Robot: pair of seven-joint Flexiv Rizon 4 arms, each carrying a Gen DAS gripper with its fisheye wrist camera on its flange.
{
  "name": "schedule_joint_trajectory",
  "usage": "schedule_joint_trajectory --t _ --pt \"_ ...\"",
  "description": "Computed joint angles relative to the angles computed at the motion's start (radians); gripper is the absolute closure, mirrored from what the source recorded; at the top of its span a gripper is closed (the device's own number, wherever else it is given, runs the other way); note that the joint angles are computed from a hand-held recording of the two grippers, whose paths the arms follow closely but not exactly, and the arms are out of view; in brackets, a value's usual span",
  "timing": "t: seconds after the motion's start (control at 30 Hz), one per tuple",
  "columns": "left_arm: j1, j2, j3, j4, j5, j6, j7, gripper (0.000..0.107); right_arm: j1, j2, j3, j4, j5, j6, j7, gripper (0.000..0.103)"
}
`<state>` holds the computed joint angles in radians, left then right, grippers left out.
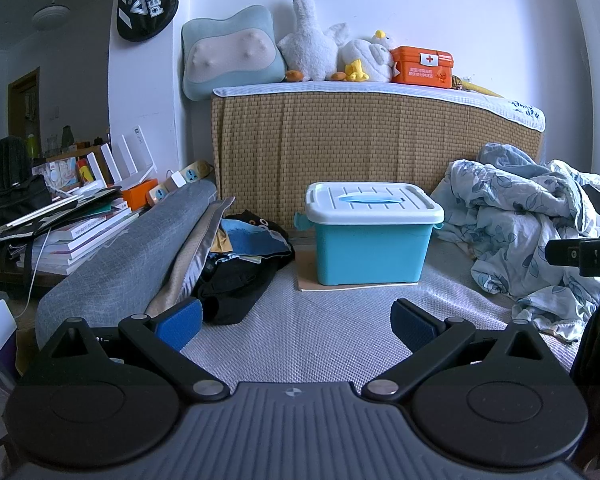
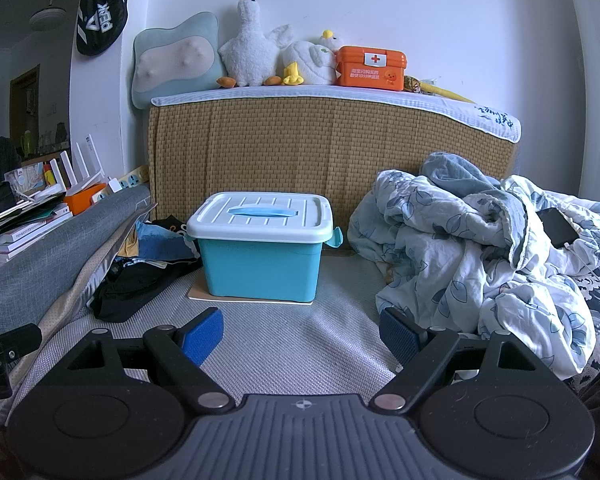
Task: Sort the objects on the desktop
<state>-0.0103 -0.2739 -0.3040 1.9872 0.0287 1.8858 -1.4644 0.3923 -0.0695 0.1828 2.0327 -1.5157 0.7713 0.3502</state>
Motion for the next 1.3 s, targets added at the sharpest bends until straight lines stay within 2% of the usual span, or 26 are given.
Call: schedule_joint_trajectory --t 1.3 --pt "-0.01 -0.002 0.007 0.001 -0.005 -0.004 0.006 0.004 -0.006 0.003 -0.001 0.004 -0.004 0.009 -0.003 0.015"
